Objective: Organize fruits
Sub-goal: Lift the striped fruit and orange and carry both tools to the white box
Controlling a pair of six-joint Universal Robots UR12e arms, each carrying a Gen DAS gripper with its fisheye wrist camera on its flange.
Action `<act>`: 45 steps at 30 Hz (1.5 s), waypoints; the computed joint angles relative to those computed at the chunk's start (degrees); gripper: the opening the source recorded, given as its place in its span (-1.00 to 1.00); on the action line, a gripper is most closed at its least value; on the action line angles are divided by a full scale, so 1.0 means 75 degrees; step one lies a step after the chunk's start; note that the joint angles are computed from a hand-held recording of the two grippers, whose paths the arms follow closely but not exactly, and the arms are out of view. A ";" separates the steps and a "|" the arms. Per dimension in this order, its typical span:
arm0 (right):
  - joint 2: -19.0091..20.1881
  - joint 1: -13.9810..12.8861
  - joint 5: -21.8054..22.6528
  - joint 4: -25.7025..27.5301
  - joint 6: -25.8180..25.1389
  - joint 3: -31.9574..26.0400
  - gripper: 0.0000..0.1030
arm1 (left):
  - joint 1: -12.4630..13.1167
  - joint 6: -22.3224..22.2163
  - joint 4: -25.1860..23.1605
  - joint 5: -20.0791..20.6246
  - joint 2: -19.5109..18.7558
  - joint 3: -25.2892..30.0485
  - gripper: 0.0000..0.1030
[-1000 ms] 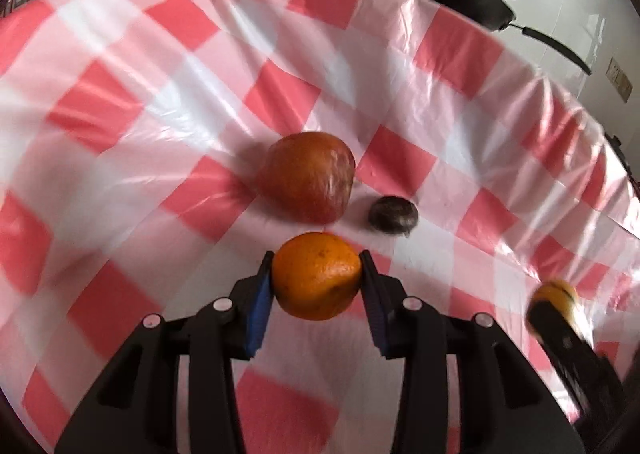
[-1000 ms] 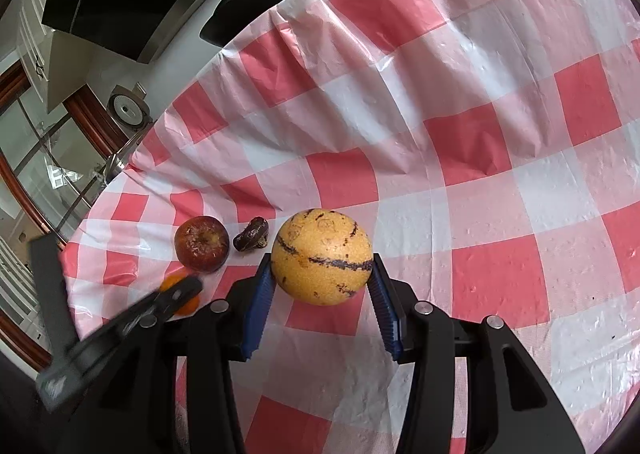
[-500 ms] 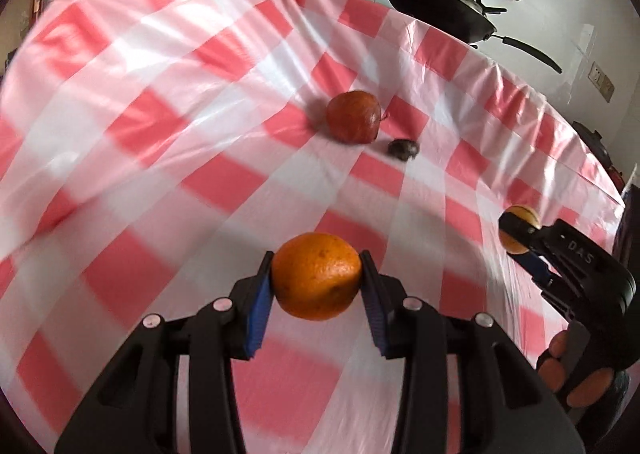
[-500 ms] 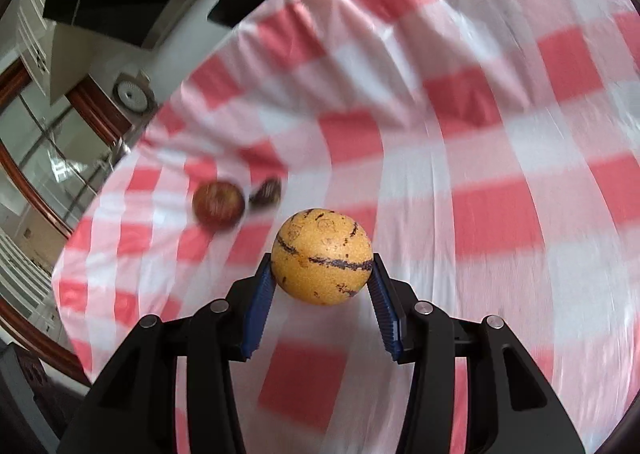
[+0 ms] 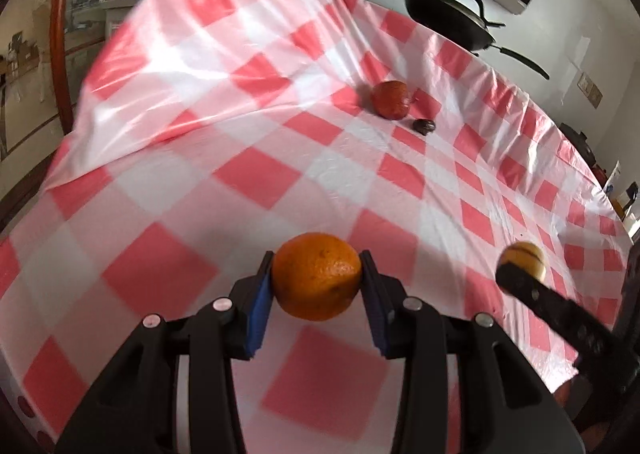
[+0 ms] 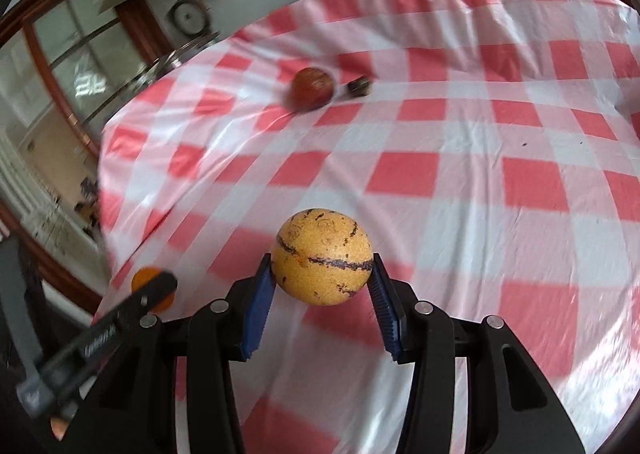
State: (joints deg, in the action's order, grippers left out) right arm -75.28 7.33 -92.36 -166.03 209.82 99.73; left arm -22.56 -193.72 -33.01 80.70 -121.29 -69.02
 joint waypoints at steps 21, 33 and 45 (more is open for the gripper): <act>0.0196 0.0930 0.0960 0.0462 -0.1699 -0.0432 -0.10 | 0.0590 0.0599 0.0714 0.0316 0.1101 -0.1761 -0.19; 0.0412 0.1424 0.1404 0.0588 -0.2914 -0.0736 -0.10 | 0.1004 0.0562 0.1443 0.0432 0.1703 -0.2705 -0.19; 0.0725 0.1930 0.2107 0.1330 -0.4452 -0.1129 -0.10 | 0.1510 0.0168 0.1267 0.0823 0.2248 -0.3584 -0.19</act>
